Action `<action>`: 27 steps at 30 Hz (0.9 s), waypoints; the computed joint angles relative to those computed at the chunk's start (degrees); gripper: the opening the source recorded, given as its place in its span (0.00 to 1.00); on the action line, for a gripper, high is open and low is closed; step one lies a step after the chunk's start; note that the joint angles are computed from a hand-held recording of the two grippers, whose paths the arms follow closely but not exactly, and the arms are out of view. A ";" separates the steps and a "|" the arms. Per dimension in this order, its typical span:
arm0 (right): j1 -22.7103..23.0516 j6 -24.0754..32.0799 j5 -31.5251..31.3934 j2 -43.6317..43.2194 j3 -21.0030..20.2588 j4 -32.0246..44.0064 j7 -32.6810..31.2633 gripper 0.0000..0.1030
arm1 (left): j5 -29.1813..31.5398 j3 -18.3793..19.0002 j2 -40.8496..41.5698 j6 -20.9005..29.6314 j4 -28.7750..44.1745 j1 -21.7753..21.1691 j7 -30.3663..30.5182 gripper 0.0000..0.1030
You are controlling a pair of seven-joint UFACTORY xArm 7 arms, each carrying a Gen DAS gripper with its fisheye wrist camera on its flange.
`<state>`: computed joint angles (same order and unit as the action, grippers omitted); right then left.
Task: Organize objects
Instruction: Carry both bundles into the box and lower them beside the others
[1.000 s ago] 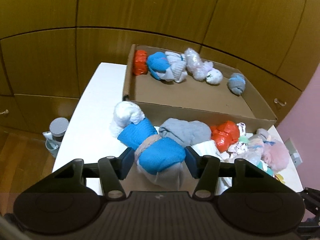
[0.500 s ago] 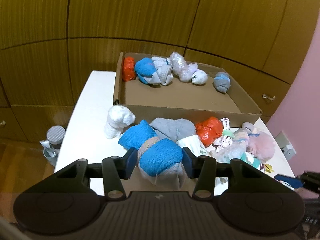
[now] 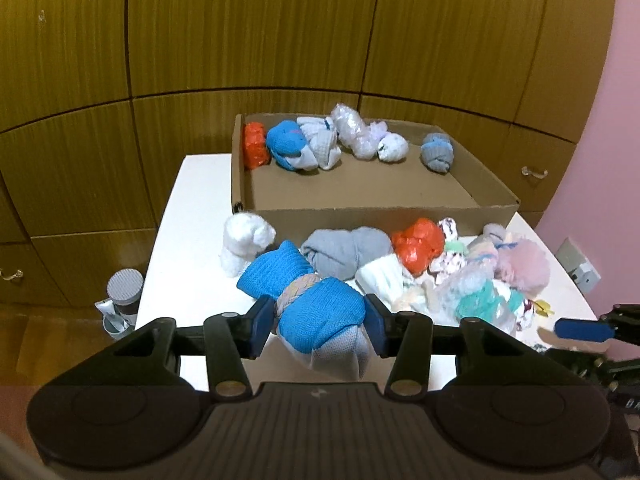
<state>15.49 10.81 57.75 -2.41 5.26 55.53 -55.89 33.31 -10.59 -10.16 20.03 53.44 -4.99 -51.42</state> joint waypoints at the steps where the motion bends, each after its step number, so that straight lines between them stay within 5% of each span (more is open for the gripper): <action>1: 0.04 0.24 -0.89 0.33 0.14 0.03 0.29 0.45 | -0.45 0.22 0.02 -0.09 -0.11 -0.12 0.50 0.43; 7: -0.24 -0.91 -12.37 1.70 1.24 -1.31 6.94 0.43 | -1.48 0.52 -1.18 -1.20 -1.30 0.40 2.56 0.43; 9: -0.32 -1.02 -10.77 1.60 1.26 -1.38 5.58 0.35 | -1.81 0.41 -1.50 -1.42 -1.44 0.60 3.19 0.43; 17: -1.08 3.93 2.74 0.34 -0.73 3.08 0.06 0.34 | -1.91 0.18 -0.27 -1.56 3.13 0.89 9.52 0.43; 23: -4.16 8.58 4.40 9.23 0.35 19.43 2.16 0.34 | -3.36 3.43 8.83 -1.05 14.73 -0.45 20.39 0.43; 27: -5.34 13.24 -3.93 21.65 1.52 36.53 12.10 0.34 | -5.23 6.15 16.41 2.93 23.53 -2.32 28.01 0.43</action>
<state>10.16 24.05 53.81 19.24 6.78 92.06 -43.79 28.08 -4.43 6.25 22.97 76.97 -7.32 -23.42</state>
